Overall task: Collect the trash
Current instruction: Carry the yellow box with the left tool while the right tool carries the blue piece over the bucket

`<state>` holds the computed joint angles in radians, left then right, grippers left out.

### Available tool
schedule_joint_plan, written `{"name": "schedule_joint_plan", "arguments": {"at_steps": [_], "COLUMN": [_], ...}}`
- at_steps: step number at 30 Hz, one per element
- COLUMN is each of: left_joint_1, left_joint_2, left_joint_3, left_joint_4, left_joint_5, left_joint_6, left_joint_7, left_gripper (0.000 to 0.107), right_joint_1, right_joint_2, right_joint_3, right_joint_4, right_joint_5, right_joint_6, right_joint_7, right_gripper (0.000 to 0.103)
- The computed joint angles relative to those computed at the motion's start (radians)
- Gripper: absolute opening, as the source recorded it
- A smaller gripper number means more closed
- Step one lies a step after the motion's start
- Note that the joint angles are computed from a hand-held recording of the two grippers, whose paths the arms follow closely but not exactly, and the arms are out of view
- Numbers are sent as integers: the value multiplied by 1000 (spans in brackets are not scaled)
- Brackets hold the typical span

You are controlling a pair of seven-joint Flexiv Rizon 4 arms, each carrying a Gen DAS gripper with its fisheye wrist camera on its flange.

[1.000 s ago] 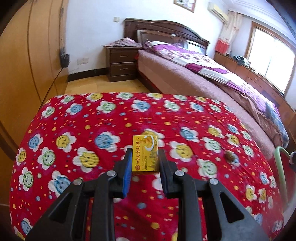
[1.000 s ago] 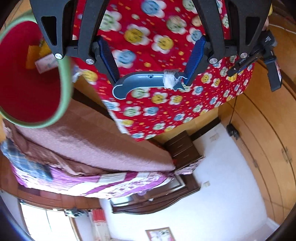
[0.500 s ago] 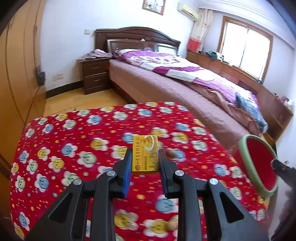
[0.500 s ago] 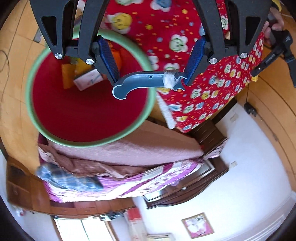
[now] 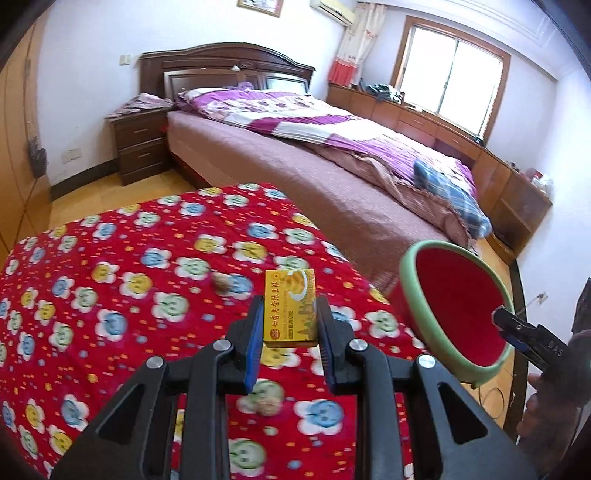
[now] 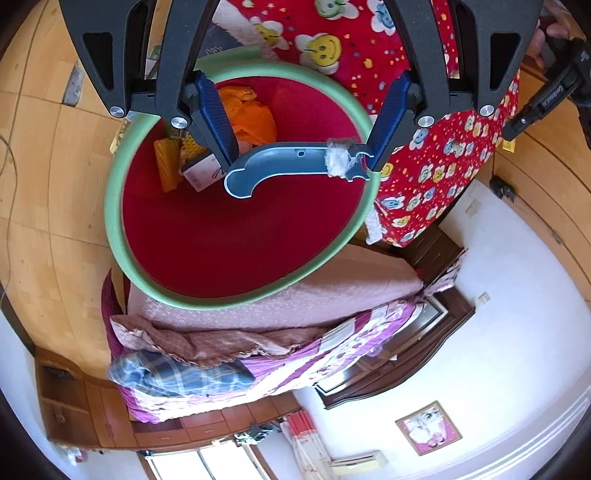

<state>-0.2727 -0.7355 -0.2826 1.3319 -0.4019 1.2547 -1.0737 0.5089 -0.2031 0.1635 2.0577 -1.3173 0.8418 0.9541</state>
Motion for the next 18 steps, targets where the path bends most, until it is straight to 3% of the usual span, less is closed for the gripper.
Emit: {"name": "schedule_joint_plan", "arguments": {"at_steps": [18], "left_joint_1": [-93], "left_joint_2": [-33], "left_joint_3": [-1], "left_joint_4": [-70], "left_joint_5": [44], "left_joint_6": [-86], "left_joint_7": [28], "left_gripper": [27], "right_joint_1": [-35], "right_joint_2": [77], "right_joint_3": [27], "right_joint_4": [101], "right_joint_5": [-66], "right_joint_6": [-14], "right_joint_7": [121], "right_gripper": [79]}}
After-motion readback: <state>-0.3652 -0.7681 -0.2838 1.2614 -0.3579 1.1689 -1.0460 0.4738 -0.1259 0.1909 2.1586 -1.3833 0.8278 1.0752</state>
